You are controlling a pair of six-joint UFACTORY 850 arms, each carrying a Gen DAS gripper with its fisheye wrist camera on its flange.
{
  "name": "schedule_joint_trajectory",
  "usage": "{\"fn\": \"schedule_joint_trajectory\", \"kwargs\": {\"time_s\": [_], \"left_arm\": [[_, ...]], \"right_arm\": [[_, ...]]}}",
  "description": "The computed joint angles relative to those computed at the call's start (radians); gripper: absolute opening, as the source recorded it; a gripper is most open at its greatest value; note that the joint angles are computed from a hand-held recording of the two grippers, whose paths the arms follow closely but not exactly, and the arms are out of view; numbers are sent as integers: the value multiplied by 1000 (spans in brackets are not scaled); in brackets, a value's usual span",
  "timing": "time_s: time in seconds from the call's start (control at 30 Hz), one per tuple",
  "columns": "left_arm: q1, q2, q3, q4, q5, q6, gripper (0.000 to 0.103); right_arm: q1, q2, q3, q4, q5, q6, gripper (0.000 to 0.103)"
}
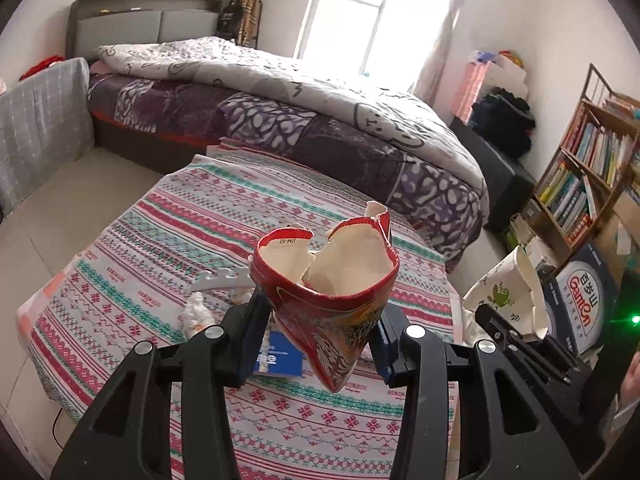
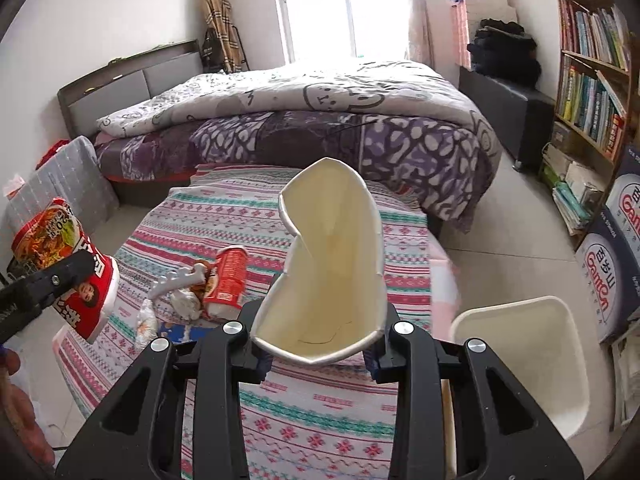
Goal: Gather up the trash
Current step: 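Carry the paper cup to the white bin and release it with the right tool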
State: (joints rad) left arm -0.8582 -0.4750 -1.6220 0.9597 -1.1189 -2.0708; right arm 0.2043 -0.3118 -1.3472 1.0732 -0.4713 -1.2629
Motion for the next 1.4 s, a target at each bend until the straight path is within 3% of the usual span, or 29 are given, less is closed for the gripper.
{"fn": "schedule_joint_trajectory", "kwargs": {"time_s": [0.9,1.1,1.4], "left_arm": [[6,-242,-331,-61,31,239,45],[6,-325,-455,-86,36,310,45],[0,-515,-759,-148,7,488,45]], "right_arm": [[-113,-18,-45,-47,16,15,32],[-151,-33,-66,-80,24,44,32],[-207,-71,-114,-210,42,191,32]]}}
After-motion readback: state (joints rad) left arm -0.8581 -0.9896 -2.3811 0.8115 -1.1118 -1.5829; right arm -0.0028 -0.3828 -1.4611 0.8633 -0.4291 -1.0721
